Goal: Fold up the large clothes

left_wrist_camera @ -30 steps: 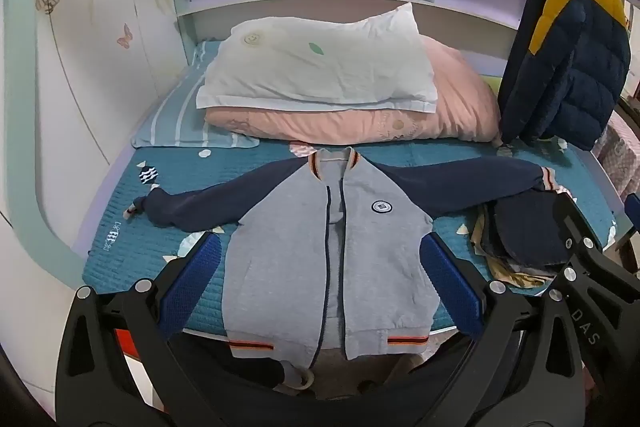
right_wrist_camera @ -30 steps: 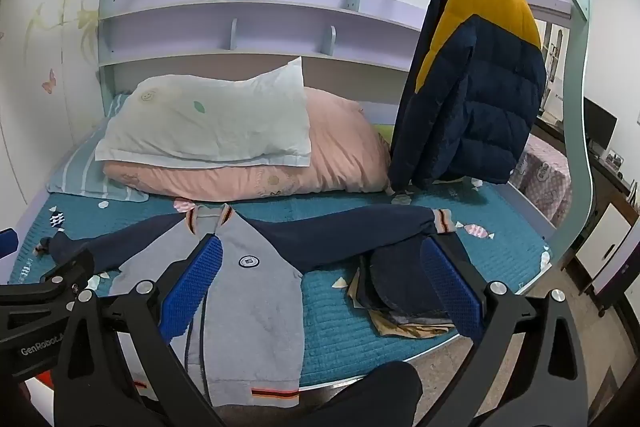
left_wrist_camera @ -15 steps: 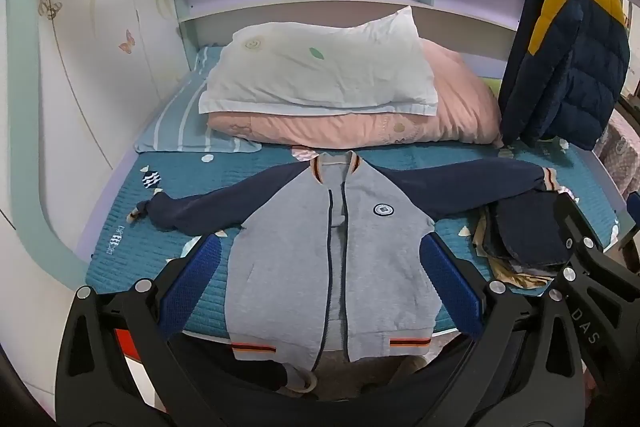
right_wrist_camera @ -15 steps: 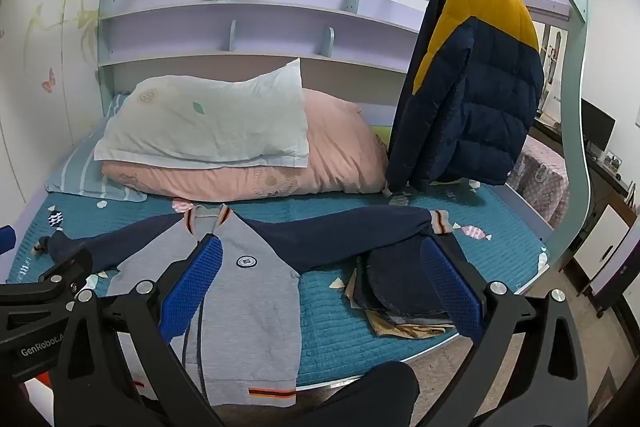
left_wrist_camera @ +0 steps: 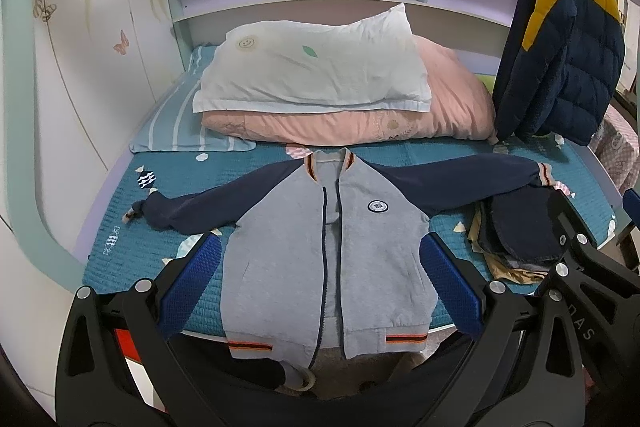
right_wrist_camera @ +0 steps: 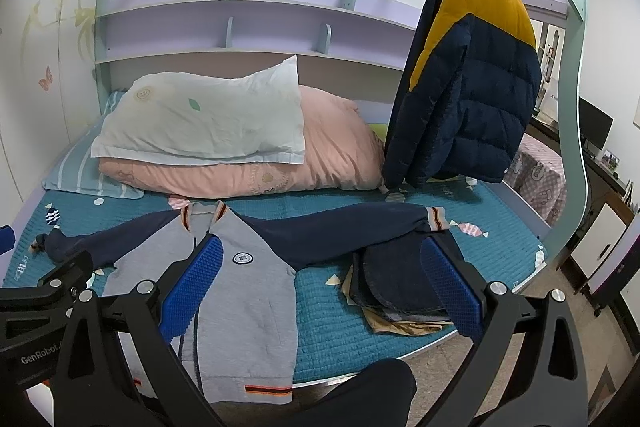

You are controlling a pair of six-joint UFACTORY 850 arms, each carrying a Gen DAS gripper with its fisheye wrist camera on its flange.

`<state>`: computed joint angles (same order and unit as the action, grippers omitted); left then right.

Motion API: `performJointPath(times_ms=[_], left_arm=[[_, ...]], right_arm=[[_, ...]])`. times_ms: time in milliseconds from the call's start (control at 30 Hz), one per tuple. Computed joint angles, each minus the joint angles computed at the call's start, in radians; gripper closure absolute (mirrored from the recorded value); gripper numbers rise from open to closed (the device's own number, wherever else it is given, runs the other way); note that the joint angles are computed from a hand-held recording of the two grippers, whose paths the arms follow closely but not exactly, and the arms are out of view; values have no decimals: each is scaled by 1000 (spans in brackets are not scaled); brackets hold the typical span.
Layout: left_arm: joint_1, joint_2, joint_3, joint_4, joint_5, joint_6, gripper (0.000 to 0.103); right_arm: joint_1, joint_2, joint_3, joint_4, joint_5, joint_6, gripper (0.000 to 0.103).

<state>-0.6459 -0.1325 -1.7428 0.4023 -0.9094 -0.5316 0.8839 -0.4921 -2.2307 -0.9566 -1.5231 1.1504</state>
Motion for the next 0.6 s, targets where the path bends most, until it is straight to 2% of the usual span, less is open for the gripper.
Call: performJointPath(times_ms=[600], left_arm=[[1,7,17,-6,6,0,4]], right_arm=[[1,5,13,3,2,9,7]])
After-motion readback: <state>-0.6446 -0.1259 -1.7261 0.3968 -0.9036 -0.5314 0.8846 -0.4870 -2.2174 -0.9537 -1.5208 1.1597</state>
